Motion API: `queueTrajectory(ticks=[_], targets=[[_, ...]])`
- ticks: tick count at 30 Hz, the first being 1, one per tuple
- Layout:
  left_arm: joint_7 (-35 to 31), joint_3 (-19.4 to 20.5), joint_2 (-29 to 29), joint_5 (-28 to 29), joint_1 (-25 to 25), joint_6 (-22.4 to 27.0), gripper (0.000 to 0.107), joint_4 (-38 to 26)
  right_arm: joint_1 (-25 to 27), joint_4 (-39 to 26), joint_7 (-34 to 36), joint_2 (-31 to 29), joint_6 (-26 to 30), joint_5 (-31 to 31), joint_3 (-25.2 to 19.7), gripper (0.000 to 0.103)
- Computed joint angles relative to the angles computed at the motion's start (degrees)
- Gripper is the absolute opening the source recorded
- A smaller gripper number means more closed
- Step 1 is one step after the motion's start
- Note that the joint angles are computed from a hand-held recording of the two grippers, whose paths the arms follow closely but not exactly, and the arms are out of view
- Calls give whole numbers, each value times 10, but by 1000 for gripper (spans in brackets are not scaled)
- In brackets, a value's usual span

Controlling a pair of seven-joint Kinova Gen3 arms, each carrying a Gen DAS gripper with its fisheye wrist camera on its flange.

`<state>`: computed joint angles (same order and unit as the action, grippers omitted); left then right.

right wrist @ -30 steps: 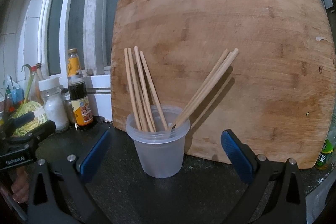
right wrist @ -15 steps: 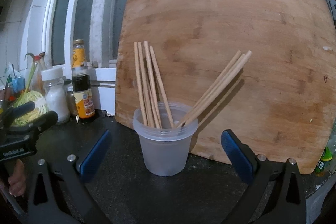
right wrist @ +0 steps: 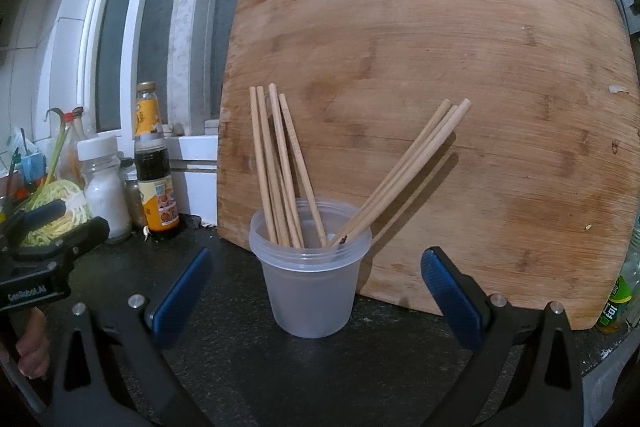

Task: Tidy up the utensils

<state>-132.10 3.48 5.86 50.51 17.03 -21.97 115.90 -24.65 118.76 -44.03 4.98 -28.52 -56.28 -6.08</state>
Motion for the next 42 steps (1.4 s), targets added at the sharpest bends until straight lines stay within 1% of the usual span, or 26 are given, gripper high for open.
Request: queueTrajectory(ticks=[18, 42], targets=[[-1, 0, 0, 1, 0, 0, 103, 0, -2, 0, 7, 0, -1, -8, -1, 103], [-1, -1, 0, 1, 0, 0, 103, 0, -2, 1, -3, 2, -5, 1, 1, 103]])
